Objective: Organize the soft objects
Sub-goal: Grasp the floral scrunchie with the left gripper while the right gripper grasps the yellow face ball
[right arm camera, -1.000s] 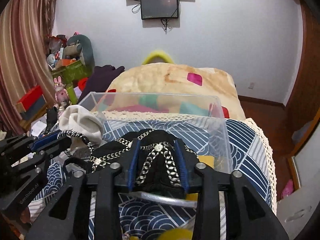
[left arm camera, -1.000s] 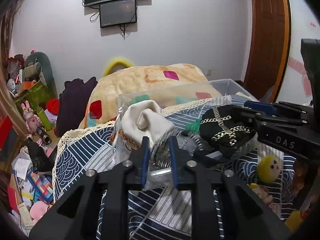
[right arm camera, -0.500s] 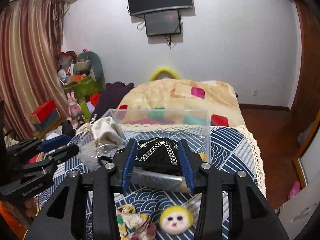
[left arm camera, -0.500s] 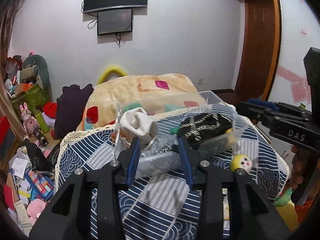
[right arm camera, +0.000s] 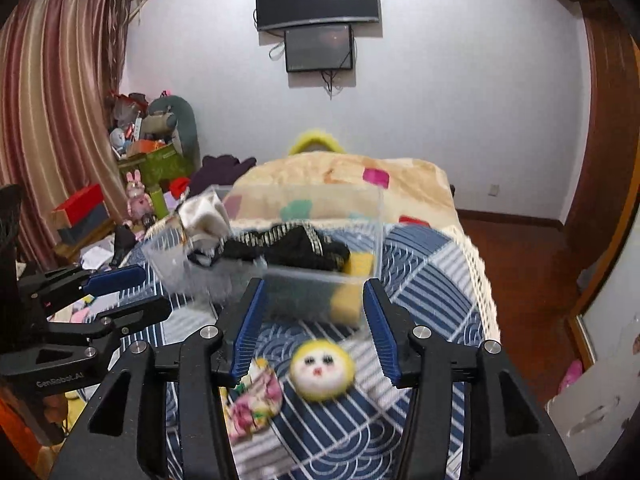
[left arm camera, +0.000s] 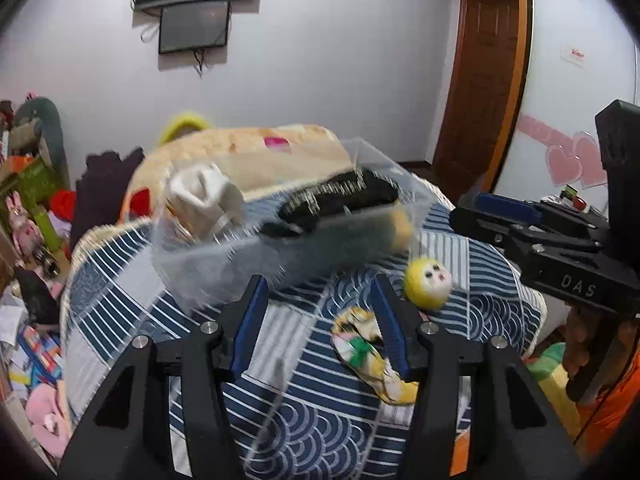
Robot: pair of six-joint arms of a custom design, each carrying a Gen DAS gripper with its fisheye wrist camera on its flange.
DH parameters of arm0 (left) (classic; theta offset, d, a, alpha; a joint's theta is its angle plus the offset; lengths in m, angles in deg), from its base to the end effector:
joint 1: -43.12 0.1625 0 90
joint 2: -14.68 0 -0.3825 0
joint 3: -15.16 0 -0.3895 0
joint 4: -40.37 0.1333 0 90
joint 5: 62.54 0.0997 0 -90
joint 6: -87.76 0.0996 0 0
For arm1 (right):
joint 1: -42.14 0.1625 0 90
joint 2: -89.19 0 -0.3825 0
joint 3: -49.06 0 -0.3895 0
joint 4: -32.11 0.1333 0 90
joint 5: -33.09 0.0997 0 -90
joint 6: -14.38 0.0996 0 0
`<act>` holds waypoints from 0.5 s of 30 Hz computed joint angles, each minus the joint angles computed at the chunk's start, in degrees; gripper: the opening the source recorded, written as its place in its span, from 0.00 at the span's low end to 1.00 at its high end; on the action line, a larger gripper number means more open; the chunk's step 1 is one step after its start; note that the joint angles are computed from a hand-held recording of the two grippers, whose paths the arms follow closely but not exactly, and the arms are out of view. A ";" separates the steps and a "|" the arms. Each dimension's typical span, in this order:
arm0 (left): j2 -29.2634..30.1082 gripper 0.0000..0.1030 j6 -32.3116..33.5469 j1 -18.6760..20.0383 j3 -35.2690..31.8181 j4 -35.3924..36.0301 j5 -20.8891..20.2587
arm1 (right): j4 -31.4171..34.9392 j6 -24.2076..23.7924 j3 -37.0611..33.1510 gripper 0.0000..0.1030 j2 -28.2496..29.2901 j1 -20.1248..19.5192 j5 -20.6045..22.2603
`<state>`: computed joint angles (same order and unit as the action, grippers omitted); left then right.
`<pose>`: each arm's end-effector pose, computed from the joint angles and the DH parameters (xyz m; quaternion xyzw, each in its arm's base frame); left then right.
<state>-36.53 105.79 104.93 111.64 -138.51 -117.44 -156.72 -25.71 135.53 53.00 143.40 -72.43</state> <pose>-0.1354 -0.6560 0.1937 0.2444 0.8582 -0.3776 0.2475 0.2404 -0.6613 0.1000 0.3413 -0.8381 0.3639 0.2206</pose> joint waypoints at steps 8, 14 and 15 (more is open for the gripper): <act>1.98 0.59 -2.07 1.35 -0.29 3.24 -3.44 | -1.28 0.61 2.33 0.63 0.12 -1.85 -1.01; 4.25 0.59 -3.88 2.63 -2.35 5.84 -5.56 | -0.36 0.65 3.49 0.63 -0.10 -2.69 -1.69; 4.61 0.59 -3.72 2.69 -2.69 6.00 -5.68 | -0.35 0.75 3.49 0.63 -0.05 -2.69 -1.77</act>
